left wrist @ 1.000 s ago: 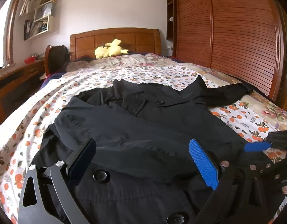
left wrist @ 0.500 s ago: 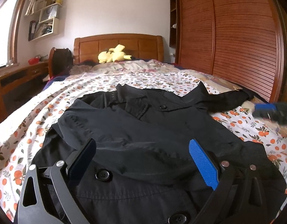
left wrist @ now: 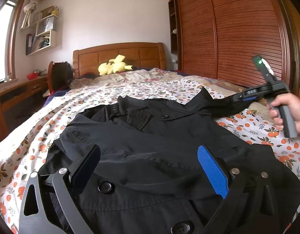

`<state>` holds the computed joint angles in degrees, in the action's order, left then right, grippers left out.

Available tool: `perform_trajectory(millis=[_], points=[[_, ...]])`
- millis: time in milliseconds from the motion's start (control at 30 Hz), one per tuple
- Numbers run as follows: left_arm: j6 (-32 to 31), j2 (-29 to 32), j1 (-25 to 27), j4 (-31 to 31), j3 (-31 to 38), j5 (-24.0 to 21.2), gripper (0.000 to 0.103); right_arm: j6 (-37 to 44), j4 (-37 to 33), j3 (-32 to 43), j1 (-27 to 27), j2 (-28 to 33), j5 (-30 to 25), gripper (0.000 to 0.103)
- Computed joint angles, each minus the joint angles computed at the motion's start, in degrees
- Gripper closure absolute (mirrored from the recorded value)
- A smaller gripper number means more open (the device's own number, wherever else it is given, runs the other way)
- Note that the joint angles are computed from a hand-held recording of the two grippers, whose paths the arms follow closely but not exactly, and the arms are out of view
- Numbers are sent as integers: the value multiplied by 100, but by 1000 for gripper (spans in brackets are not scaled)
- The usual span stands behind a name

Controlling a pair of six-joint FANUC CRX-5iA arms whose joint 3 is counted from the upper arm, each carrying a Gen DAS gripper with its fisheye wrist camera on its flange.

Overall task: Fold large clothes
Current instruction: 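Open the right tool and move it to the other coat sleeve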

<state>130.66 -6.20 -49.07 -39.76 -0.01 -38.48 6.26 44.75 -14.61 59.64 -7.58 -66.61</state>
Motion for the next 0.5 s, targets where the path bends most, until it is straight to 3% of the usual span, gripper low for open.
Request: perform_trajectory(millis=[500], points=[[-228, 9, 118, 291, -19, 94, 3, -488, -827, -92, -953, 78, 206, 47]])
